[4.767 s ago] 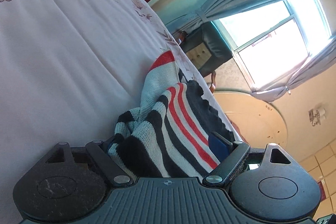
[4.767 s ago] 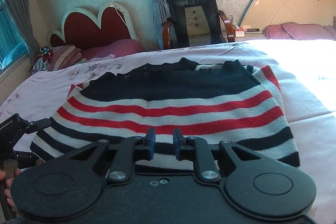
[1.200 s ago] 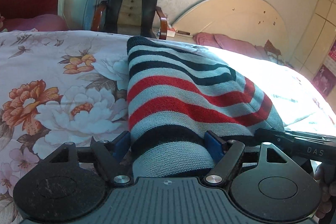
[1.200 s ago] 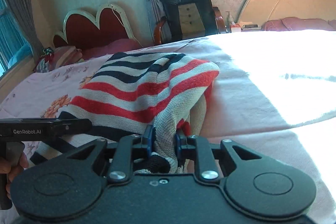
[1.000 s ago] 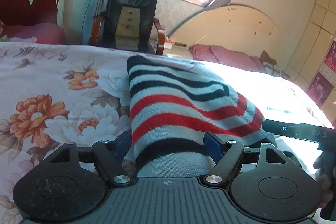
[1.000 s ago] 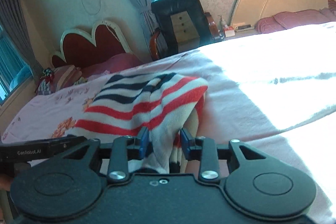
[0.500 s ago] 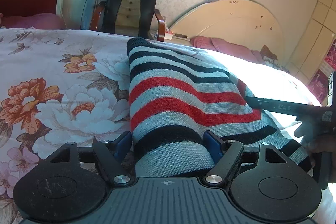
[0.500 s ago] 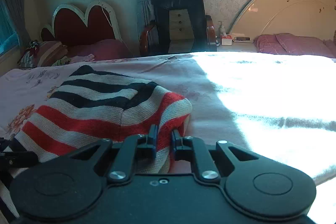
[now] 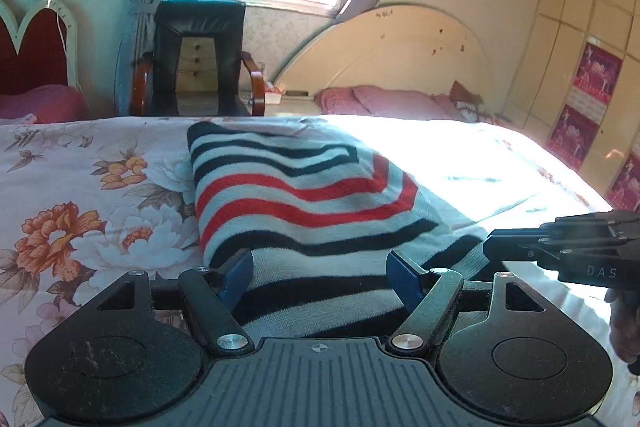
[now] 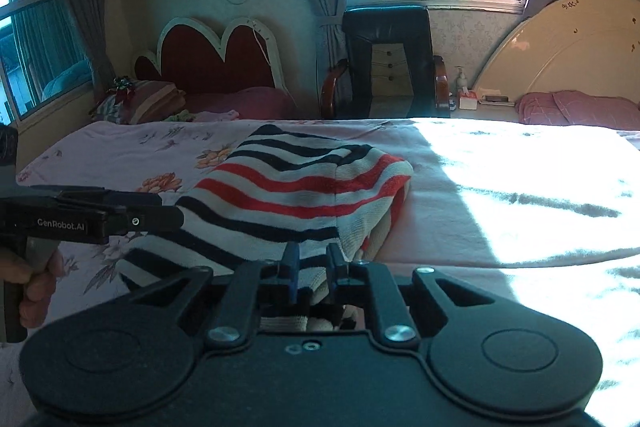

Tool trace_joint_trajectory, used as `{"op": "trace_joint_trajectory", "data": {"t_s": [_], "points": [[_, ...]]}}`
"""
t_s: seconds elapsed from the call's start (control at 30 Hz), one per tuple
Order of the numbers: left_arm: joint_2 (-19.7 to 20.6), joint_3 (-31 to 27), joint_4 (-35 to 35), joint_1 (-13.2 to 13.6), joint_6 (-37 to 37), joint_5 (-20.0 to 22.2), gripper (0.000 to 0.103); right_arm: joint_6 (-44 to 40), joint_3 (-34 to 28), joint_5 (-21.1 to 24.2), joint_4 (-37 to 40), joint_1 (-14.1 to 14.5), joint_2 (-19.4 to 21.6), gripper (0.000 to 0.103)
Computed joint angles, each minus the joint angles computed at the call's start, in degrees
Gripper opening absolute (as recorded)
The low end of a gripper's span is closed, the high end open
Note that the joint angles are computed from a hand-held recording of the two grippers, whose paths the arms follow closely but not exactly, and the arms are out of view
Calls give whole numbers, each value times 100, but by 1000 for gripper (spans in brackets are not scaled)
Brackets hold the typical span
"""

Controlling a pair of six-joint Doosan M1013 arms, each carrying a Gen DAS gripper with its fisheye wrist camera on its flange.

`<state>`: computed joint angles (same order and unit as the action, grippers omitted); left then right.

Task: Fold small clothes
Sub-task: 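Press the folded bundle flat with both grippers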

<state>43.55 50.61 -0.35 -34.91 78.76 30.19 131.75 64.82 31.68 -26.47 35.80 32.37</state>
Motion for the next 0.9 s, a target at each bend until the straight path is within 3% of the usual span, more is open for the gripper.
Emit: {"op": "trace_joint_trajectory", "data": {"t_s": [0.1,0.17,0.37,0.53,0.6,0.67,0.73,0.9], "points": [[49,-66,855,-93,-453,324,74,-183,-168,469,-30,60,130,11],[68,-59,892,-78,-537,468,74,-286,-315,814,30,64,238,11],[11,259,242,62,-667,331,74,129,-112,707,273,57,198,10],[-88,410,351,53,-866,289,74,433,139,470,243,28,109,13],[-270,632,759,30,-1097,-108,74,573,173,471,143,29,34,18],[-343,674,786,54,-1071,-466,74,969,355,81,-309,33,-121,18],[-194,346,562,79,-726,-412,74,1058,300,-13,-546,19,-122,15],[422,-707,-288,130,45,15,74,582,-461,168,-306,-91,340,8]]}}
